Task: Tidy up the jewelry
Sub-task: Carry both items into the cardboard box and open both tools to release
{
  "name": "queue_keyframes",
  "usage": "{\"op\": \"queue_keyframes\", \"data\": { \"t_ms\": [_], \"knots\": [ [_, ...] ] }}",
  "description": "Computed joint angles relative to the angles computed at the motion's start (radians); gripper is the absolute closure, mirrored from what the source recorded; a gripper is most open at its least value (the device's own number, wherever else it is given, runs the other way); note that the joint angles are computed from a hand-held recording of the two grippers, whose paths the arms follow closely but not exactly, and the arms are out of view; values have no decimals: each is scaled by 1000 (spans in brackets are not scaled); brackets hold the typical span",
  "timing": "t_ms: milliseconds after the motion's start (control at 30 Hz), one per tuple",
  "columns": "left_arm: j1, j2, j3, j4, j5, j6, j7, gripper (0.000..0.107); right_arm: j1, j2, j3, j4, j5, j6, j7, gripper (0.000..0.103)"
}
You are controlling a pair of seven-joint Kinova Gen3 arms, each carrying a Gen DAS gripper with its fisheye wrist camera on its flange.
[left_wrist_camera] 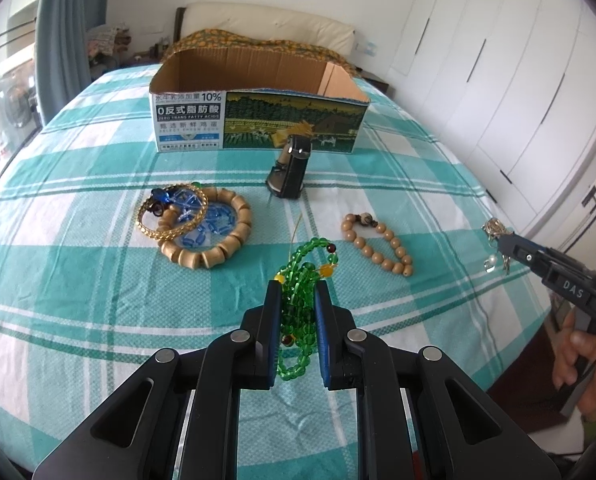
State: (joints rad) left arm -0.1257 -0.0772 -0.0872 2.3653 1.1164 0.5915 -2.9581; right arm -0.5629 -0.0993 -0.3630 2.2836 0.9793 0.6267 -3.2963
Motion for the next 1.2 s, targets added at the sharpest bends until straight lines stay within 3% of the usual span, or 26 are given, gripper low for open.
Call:
{"op": "queue_keyframes", "data": {
  "t_ms": [100, 167, 367, 500, 700, 833, 900, 967, 1067, 1200],
  "knots": [
    [-5, -13, -8, -2, -8, 16, 0, 93, 0, -6, -1, -6, 0, -6, 10, 76],
    [-11, -23, -18, -7, -15, 33, 0, 93, 48, -7, -47, -13, -3, -15, 23, 76],
    [-35, -40, -49, -39, -37, 97, 10, 93, 326, -45, -275, -43, -47, -87, 100, 76],
    [-56, -29, -67, -102, -64, 167, 41, 93, 512, -80, -385, -89, -139, -153, 249, 76],
    [-101, 41, -65, -293, -78, 305, 126, 93, 630, -40, -376, -207, -234, -244, 493, 76],
    [-96, 114, -9, -439, -113, 265, 224, 93, 736, 76, -424, -333, -279, -274, 656, 76],
    [-83, 174, 24, -531, -166, 245, 306, 93, 743, 168, -430, -426, -286, -238, 737, 76],
    [-66, 241, 58, -624, -229, 219, 387, 93, 698, 261, -384, -519, -299, -205, 818, 76],
    [28, 344, 38, -759, -331, 181, 509, 93, 651, 396, -329, -658, -346, -168, 940, 76],
    [73, 480, 64, -926, -473, 186, 672, 93, 529, 541, -187, -843, -454, -100, 1103, 75]
  ]
}}
